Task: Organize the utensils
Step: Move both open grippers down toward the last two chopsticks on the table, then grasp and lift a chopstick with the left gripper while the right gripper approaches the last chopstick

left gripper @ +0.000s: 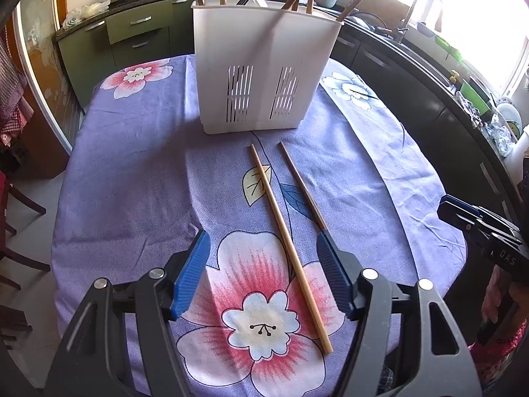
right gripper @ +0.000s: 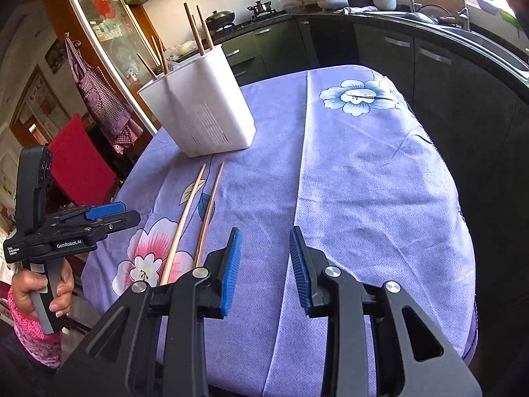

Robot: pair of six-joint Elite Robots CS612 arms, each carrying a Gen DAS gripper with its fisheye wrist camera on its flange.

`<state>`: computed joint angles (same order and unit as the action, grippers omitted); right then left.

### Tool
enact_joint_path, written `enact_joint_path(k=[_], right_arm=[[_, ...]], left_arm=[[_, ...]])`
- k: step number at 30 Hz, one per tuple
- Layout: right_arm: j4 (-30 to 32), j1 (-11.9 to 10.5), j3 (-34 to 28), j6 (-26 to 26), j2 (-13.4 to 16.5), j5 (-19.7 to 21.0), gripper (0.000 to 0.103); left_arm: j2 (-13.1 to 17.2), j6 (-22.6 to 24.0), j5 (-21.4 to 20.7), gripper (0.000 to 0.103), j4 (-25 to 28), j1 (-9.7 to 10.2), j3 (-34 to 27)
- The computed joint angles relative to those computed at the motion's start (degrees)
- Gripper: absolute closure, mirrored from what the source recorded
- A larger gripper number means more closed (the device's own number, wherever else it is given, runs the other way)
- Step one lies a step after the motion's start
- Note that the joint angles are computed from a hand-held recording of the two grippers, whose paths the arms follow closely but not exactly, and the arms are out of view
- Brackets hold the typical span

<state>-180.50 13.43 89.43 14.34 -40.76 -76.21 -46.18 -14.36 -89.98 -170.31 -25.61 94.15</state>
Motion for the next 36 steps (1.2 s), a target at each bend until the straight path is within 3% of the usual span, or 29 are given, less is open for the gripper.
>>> enact_joint_path(k=[7, 17, 23, 29, 36], right_arm=[[1.79, 0.42, -1.44, -0.17, 0.67, 0.31, 0.072], [1.15, 0.28, -1.72, -0.21, 1.22, 2.18, 0.069], [0.22, -0.19, -0.93, 0.43, 1.08, 3.06, 0.069], [-0.50, -0.69, -0.61, 1.20, 1.13, 3.67, 0.069], [-0.78, -0.95, -0.60, 1.48, 1.35, 4.78, 0.069]], left_arm=[[0.44, 0.00, 0.43, 0.030, 1.20, -0.07, -0.75], [2.48, -2.04, 3.97, 0.028, 4.52, -0.67, -4.86], [4.34, -4.15, 6.86, 0.028, 7.68, -0.75, -8.17], [5.71, -5.41, 8.77, 0.041, 11.15, -0.93, -10.47], [6.68, -6.58, 8.12, 0.040, 12.87, -0.79, -12.16]])
